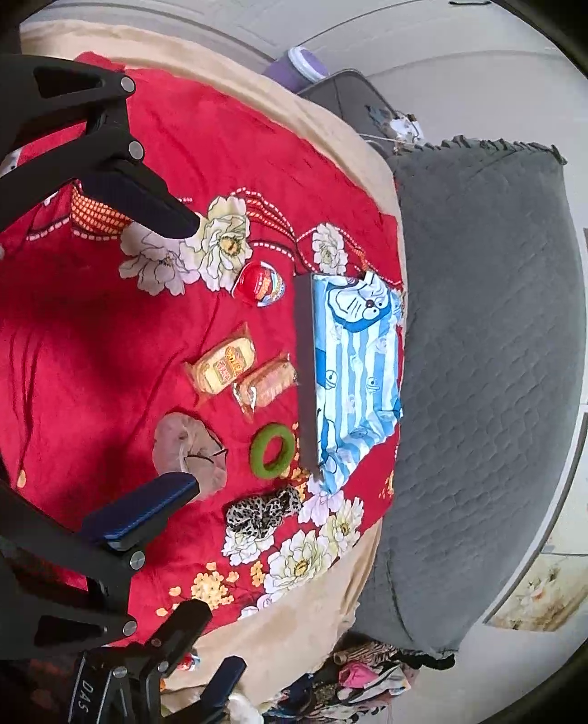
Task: Organize objects
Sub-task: 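Move both grippers toward the yellow bun and leopard scrunchie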
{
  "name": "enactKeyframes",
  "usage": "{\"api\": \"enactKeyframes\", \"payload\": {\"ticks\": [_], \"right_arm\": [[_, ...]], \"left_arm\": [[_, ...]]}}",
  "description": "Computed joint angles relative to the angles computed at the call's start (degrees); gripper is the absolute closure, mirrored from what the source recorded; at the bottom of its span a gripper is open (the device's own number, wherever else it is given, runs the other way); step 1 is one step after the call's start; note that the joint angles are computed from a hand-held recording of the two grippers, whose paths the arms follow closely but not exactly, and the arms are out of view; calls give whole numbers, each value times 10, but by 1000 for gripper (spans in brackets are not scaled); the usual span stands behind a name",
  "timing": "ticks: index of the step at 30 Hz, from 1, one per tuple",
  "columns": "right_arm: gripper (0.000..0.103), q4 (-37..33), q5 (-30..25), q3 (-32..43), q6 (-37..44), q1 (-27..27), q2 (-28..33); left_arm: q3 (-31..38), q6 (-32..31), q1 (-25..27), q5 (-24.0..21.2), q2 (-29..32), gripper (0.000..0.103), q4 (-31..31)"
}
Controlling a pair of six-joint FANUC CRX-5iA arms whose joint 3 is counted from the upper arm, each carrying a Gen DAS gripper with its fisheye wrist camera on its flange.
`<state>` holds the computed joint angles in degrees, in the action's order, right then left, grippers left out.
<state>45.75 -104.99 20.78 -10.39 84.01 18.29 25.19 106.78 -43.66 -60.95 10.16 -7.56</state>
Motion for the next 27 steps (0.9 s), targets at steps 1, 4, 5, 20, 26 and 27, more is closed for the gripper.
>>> {"api": "enactKeyframes", "payload": {"ticks": [1,4,5,20,26,27], "right_arm": [[0,-4,4,-4,0,-3,-2],[0,-17,11,-15,-5,-11,-9],[0,-20,14,-18,-7,-14,-11],[0,-33,65,-69,2,-66,-36],[0,-39,86,-94,0,-88,-47],[0,-40,90,-98,0,-90,-50]], "left_arm": [[2,0,0,0,3,0,0],[10,0,1,-1,14,0,-2],[13,2,2,-2,19,0,-1],[60,-5,13,-5,97,0,16],[86,-5,14,-14,126,0,13],[91,-5,14,-14,131,0,10]]}}
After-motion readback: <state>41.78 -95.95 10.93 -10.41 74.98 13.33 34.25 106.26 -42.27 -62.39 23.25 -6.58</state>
